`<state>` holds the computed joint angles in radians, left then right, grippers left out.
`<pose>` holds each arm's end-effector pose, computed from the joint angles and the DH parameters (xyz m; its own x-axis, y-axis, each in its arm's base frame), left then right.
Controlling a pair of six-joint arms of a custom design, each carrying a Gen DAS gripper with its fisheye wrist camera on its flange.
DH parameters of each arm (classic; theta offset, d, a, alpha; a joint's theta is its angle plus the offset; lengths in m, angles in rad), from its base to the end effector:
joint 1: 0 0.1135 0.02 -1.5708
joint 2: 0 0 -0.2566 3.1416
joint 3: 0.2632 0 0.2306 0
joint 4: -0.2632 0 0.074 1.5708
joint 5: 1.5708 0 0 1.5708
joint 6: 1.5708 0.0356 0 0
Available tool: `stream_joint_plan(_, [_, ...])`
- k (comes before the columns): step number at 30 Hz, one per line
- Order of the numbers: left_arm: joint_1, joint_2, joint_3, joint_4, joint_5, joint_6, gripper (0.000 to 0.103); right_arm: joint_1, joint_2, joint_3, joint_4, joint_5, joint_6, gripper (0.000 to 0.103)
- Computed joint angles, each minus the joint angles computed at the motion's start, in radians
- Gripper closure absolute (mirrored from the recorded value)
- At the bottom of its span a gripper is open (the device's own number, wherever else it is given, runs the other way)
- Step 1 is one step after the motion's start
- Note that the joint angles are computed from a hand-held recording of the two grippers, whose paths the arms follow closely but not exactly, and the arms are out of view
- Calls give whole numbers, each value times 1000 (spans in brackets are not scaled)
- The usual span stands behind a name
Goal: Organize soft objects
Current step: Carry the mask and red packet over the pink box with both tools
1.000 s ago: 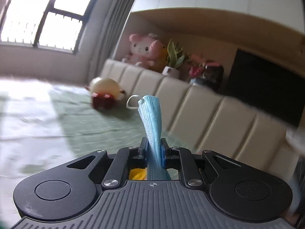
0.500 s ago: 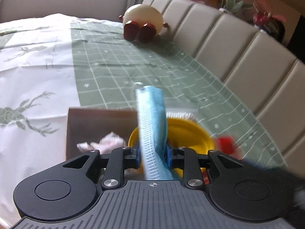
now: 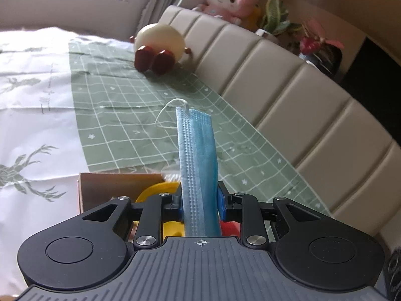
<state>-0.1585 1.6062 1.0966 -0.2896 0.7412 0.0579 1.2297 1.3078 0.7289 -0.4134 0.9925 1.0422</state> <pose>0.3148 -0.0747 0.2418 -0.6730 0.1508 -0.7241 0.6213 0.6465 -0.4428 0.1029 0.2007 0.2114 -0.4538 0.1326 -0.8812 0.0593 0.9912 0.1185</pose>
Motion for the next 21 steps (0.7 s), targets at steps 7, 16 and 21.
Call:
stream_joint_plan(7, [-75, 133, 191, -285, -205, 118, 75, 49, 41, 29, -15, 63, 87, 27])
stream_joint_plan(16, [-24, 209, 213, -266, -113, 124, 68, 93, 110, 80, -12, 169, 94, 28])
stream_joint_plan(21, [5, 230, 208, -269, -52, 182, 69, 35, 134, 80, 43, 148, 71, 34])
